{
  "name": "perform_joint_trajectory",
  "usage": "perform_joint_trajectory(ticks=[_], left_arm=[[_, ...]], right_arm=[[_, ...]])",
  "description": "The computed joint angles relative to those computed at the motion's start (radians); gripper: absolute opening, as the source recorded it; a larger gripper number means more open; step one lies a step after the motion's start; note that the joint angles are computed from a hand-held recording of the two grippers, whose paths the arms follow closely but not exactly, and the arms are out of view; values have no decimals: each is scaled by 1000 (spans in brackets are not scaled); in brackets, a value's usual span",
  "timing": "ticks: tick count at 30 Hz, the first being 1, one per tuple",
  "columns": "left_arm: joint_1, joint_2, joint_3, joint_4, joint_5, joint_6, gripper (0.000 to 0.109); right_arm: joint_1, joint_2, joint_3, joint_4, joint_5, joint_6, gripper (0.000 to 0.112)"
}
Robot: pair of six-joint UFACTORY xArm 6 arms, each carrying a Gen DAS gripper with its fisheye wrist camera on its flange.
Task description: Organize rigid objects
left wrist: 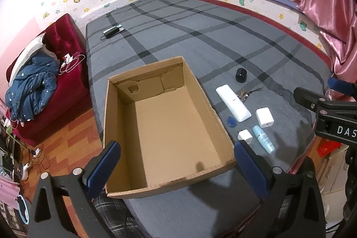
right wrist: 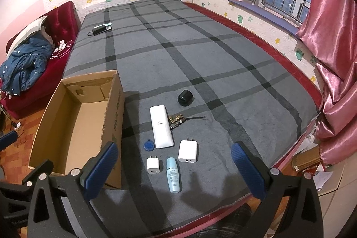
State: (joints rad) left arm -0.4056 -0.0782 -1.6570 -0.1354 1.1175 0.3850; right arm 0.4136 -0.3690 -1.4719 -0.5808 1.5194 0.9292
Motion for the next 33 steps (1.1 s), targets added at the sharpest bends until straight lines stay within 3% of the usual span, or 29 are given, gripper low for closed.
perform_joint_trajectory(ticks=[11, 18, 33], left_arm=[[18, 32, -36, -65, 42, 43, 103], [45, 51, -30, -55, -8, 52, 103], [148, 278, -206, -33, -59, -25, 103]], right_arm=[[-19, 8, -4, 1, -5, -12, 103], [-53, 3, 15, 5, -23, -29, 103], [-135, -12, 105, 57, -66, -38, 103]])
